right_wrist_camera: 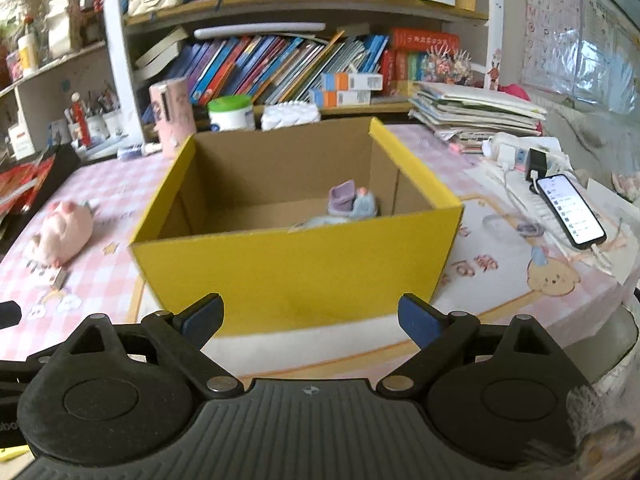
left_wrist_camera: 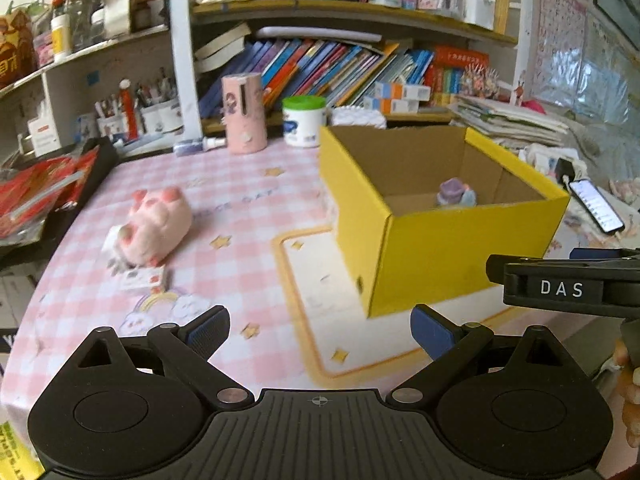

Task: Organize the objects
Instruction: 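Withdraw both grippers up out of the box back over the table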

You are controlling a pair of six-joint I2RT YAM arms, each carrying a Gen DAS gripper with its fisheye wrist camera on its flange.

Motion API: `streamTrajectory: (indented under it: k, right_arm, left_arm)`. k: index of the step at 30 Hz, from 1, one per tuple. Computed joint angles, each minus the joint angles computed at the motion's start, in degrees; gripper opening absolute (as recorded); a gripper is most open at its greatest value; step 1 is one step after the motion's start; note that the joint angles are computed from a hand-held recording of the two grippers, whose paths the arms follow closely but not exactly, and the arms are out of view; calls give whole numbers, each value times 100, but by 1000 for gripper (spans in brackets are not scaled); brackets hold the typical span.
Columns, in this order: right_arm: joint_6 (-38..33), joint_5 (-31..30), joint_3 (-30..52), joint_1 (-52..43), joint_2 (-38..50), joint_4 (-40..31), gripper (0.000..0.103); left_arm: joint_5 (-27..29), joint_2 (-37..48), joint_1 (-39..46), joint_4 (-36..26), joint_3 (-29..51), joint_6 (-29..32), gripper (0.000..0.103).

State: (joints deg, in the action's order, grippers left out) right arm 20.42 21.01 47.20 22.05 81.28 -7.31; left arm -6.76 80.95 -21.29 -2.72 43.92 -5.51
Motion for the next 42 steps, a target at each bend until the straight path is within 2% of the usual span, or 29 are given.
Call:
streamTrajectory:
  k: [13, 24, 33, 42]
  right_arm:
    - [673, 619, 73, 1253, 46, -578, 96]
    - [1155, 899, 218, 2059, 255, -818, 97]
    - [1186, 947, 526, 2550, 628, -785, 97]
    - [1036, 880, 963, 2787, 1040, -723, 97]
  left_arm:
    - [222, -1102, 596, -476, -828, 351, 99]
    - [469, -2037, 1240, -894, -1372, 631, 99]
    - [741, -2579, 2012, -1170, -1598, 890, 99]
    - [1009, -2765, 2732, -1187, -1657, 1123, 99]
